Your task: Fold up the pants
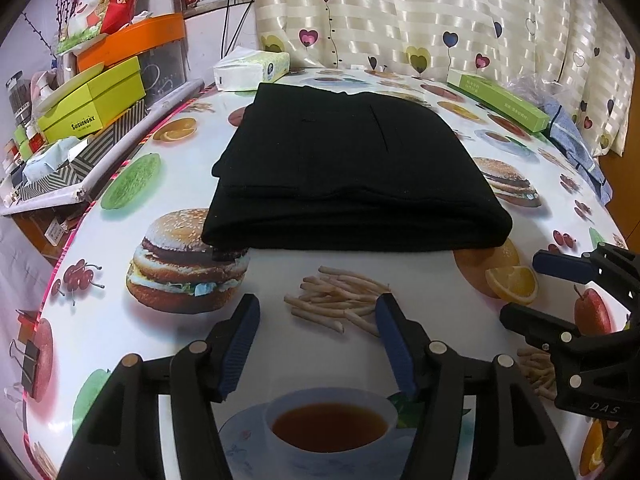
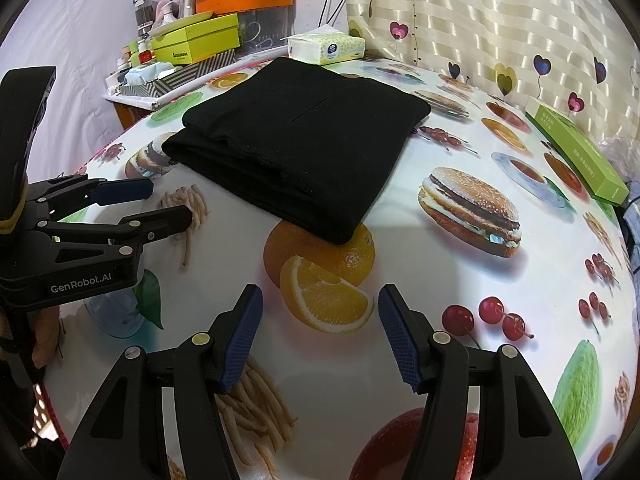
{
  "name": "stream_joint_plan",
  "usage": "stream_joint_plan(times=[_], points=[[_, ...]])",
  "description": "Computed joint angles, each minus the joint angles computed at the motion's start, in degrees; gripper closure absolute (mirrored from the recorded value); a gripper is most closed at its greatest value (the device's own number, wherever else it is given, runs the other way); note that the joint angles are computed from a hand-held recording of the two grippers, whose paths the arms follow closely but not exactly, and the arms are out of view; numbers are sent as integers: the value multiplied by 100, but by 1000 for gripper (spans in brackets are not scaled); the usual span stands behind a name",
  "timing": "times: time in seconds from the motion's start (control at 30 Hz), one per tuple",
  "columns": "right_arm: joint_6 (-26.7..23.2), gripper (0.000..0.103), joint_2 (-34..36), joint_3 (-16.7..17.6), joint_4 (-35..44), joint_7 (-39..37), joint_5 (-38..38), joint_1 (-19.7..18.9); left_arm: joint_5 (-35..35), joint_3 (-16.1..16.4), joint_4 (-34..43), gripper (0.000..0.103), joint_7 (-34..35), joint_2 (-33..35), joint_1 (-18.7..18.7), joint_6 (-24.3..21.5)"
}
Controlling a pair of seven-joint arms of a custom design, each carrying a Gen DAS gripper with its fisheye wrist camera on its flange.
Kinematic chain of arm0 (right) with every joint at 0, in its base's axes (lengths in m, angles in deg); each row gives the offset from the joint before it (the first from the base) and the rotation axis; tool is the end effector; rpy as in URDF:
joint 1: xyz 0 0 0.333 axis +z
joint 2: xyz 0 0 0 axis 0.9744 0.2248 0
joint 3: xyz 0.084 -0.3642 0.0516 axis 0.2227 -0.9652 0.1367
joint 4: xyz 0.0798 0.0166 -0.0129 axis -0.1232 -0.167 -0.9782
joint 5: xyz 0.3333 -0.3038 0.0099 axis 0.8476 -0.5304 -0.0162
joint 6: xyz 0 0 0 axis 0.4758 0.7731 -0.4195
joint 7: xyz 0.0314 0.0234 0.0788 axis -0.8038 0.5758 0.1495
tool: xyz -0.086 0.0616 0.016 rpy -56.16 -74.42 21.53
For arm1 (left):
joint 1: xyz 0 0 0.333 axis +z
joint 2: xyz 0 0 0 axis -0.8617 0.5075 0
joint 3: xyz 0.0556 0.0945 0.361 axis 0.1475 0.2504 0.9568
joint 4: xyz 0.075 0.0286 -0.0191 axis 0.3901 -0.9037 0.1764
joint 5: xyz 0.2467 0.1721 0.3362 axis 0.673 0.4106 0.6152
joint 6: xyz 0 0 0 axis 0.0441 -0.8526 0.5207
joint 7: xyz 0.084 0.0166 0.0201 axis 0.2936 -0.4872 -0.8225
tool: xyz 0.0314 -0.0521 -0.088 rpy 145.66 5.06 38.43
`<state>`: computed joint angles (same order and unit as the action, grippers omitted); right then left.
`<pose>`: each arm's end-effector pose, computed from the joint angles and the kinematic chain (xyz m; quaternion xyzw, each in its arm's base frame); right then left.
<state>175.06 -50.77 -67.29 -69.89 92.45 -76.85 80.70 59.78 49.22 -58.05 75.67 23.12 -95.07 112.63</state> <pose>0.6854 0.1975 0.2614 -0.7858 0.5266 -0.1702 0.2761 0.7043 -0.3833 0.2707 -0.5933 0.7299 -0.2587 0.2198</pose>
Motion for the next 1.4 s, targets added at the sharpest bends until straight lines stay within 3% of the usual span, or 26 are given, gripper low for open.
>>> stream_joint_plan(times=[1.4], points=[[-6,42,3,15,4,-21,21,-11,-121,-60,38,31,177,26,28,-12]])
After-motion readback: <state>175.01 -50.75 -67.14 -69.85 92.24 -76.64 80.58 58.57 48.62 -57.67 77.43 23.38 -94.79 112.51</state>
